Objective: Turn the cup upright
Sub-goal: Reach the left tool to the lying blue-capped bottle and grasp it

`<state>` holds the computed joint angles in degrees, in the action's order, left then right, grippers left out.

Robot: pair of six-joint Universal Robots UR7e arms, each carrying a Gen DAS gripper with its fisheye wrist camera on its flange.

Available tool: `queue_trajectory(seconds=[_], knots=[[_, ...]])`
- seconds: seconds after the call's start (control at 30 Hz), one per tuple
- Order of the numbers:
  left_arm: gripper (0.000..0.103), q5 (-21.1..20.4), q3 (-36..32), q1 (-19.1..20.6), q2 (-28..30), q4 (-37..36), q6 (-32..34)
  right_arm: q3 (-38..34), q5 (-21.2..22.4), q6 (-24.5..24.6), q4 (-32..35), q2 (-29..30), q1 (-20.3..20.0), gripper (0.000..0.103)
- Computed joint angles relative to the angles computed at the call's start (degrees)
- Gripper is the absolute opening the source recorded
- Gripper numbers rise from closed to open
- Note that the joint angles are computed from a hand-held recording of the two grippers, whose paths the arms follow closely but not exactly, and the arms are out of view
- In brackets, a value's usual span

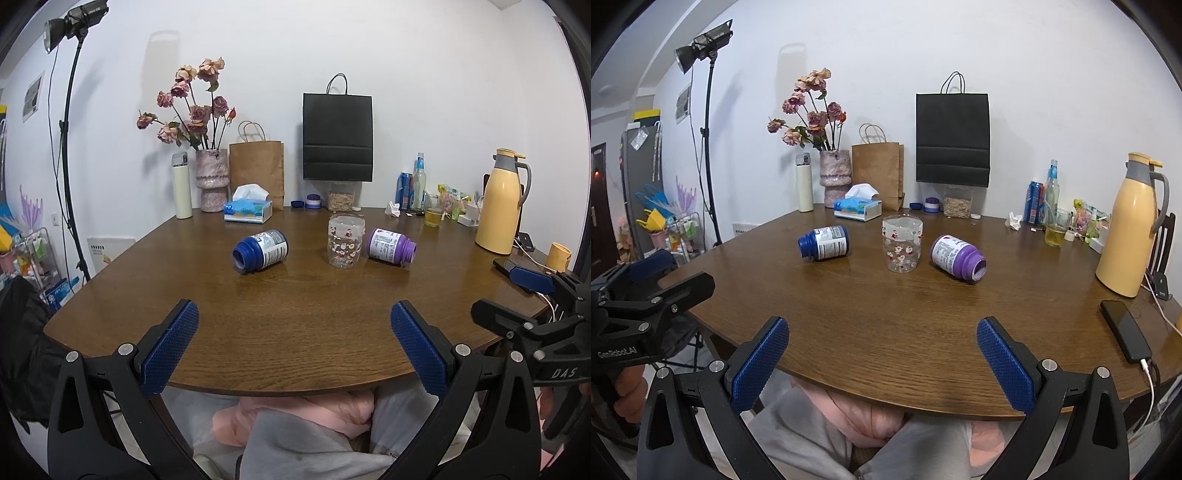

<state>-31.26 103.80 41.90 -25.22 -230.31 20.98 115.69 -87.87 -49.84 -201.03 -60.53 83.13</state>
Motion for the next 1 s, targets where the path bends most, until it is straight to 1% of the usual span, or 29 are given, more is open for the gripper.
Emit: queue_trajectory(seconds=[0.07, 0.1, 0.17, 0.27, 0.33, 0.37, 0.4, 0.47, 0.5, 0.57, 0.6, 0.63, 0.67, 0.7, 0.77, 0.8, 0.9, 0.97, 1.0], knots=[[0.103, -0.6, -1.7, 1.0, 0.2, -1.8, 3.9, -0.4, 0.2, 0.2, 0.2, 0.2, 0.0, 0.103], [0.103, -1.0, -2.2, 1.6, -0.2, -0.9, 4.1, -2.1, 0.3, 0.6, 0.9, 1.1, 0.0, 0.103], [0.103, -2.2, -3.2, 3.2, -1.0, 1.2, 3.1, -4.2, 0.9, 0.7, 2.1, 2.2, 0.1, 0.103], [0.103, -2.3, -6.7, 5.3, -0.6, 3.6, 3.3, -8.6, 1.5, 1.1, 4.3, 4.8, 0.8, 0.103], [0.103, -3.0, -9.5, 7.2, -0.5, 7.4, 2.1, -11.7, 2.2, 0.7, 7.1, 6.3, 1.3, 0.103], [0.103, -3.5, -10.6, 7.9, -0.5, 9.1, 1.6, -11.8, 2.3, 0.7, 7.5, 6.2, 1.3, 0.103], [0.103, -4.2, -12.6, 9.0, -0.4, 11.6, 1.2, -14.2, 2.3, 0.5, 10.2, 7.4, 1.7, 0.103], [0.103, -5.2, -15.6, 10.2, 0.3, 12.9, 4.1, -18.1, 2.4, 0.7, 15.6, 8.8, 2.3, 0.102], [0.103, -5.9, -18.9, 11.2, 1.5, 11.9, 8.2, -22.4, 3.2, 1.5, 19.8, 10.9, 2.9, 0.099], [0.103, -6.3, -23.9, 12.7, 3.0, 12.2, 13.1, -26.6, 1.6, 1.4, 22.7, 13.4, 3.7, 0.070], [0.103, -7.3, -25.5, 13.6, 3.0, 14.4, 13.3, -28.3, 0.2, 1.3, 23.0, 14.7, 4.2, 0.065], [0.103, -8.6, -26.5, 14.4, 2.8, 16.7, 12.6, -30.3, -1.4, 1.3, 23.8, 16.0, 4.7, 0.059], [0.103, -9.7, -27.2, 15.2, 2.4, 19.5, 11.3, -32.0, -1.9, 1.2, 24.8, 17.2, 4.9, 0.053], [0.103, -10.9, -28.0, 16.0, 2.0, 23.1, 9.3, -32.0, -1.9, 1.2, 24.8, 17.2, 4.9, 0.052], [0.103, -14.2, -29.8, 17.9, 1.2, 30.4, 5.3, -36.7, -2.9, 1.5, 28.3, 20.0, 5.4, 0.052], [0.103, -15.0, -30.7, 18.5, 1.3, 32.9, 4.3, -38.0, -2.8, 1.4, 29.7, 20.8, 5.5, 0.052], [0.103, -17.0, -33.1, 19.8, 1.9, 37.5, 4.0, -41.8, -2.6, 1.3, 32.5, 23.0, 6.1, 0.052], [0.103, -18.8, -33.9, 20.5, 2.0, 39.9, 4.7, -44.6, -2.0, 0.3, 33.8, 24.7, 6.7, 0.052], [0.103, -20.7, -34.2, 21.1, 2.0, 41.7, 5.5, -46.0, -1.8, -0.1, 34.3, 25.6, 7.0, 0.052]])
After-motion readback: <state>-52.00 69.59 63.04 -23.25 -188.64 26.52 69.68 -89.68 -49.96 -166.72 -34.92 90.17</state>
